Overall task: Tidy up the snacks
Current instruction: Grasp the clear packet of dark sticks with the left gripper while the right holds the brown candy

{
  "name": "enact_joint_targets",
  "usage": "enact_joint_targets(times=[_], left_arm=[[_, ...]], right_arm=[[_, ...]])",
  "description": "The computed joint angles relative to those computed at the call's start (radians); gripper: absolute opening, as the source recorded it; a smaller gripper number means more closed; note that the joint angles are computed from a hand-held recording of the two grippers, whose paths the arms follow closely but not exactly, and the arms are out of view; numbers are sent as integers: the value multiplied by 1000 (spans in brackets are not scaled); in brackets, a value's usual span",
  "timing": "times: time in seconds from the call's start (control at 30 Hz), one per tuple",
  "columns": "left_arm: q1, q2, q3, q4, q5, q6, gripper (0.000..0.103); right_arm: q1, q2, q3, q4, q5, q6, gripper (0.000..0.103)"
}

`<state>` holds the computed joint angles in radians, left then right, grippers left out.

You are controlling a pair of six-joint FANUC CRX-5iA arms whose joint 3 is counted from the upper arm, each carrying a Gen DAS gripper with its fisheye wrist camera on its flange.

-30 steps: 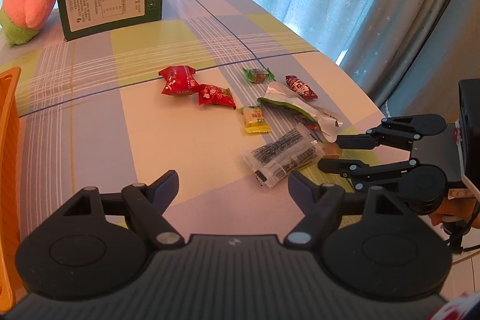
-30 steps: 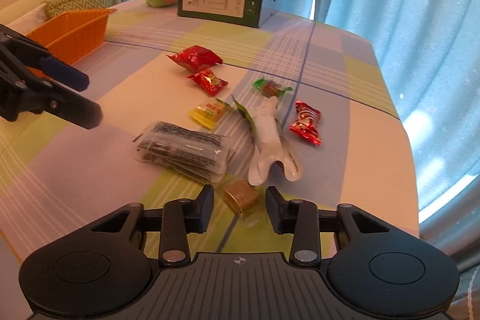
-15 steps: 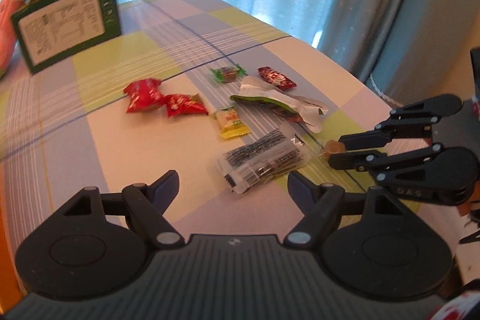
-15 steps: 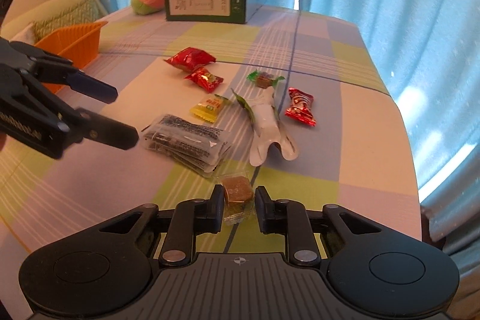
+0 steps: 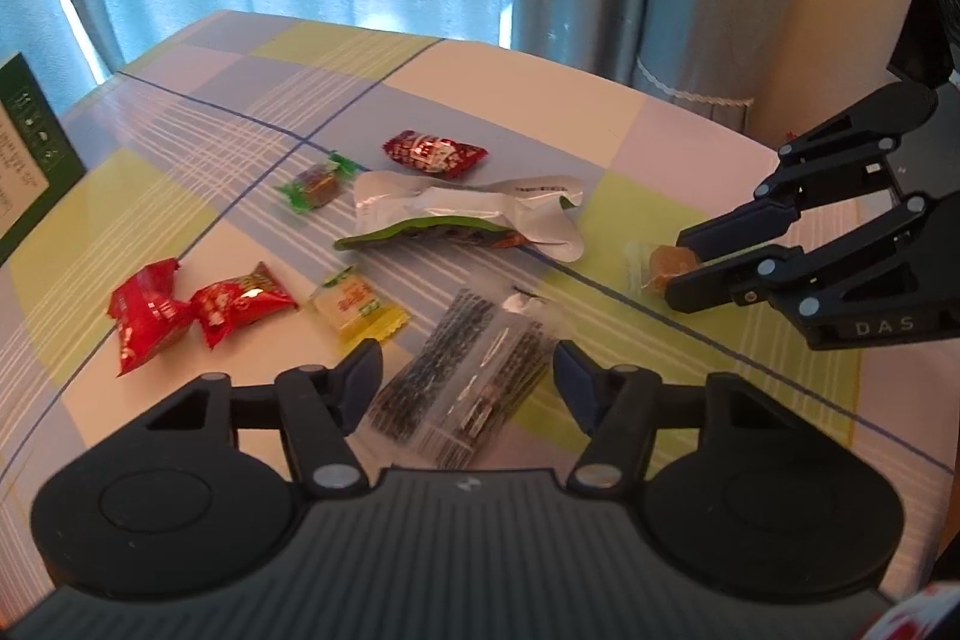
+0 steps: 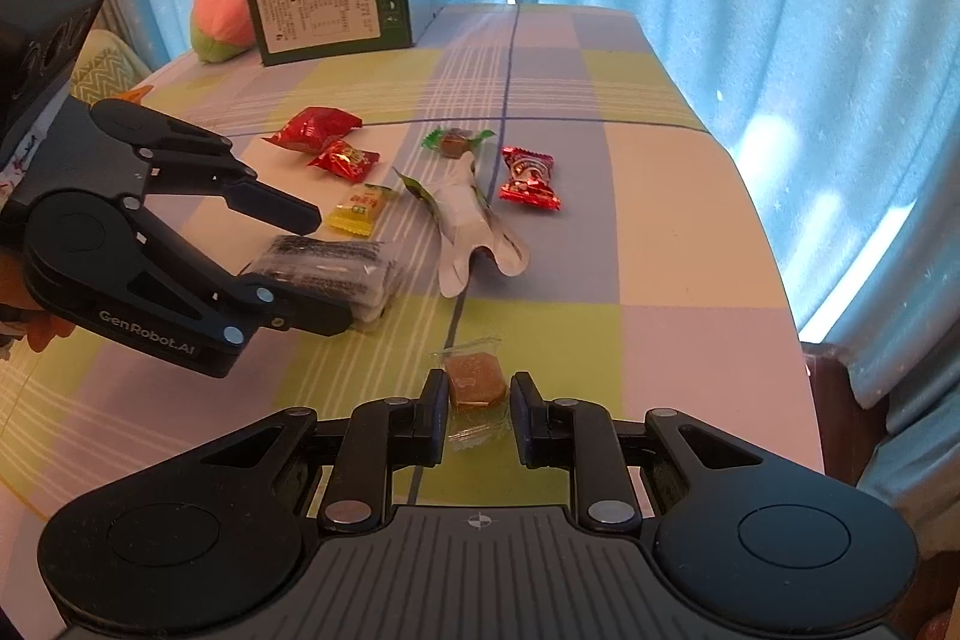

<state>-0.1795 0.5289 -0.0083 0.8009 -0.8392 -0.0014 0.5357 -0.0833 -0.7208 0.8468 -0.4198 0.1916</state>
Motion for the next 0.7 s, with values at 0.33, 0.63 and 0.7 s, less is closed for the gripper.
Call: enact_joint_targets(times=[0.33,0.63,0.7], left_arm=[[9,-91,-122,-10,87,207,34],[51,-198,-228,-38,106,331,34],[62,-222,-249,-26,109,336,34]], right_arm=[[10,-9,-9,39,-17,-119,22],[48,-39,14,54,-61,-130,22],[62,-47,23,57,-79,-129,22]])
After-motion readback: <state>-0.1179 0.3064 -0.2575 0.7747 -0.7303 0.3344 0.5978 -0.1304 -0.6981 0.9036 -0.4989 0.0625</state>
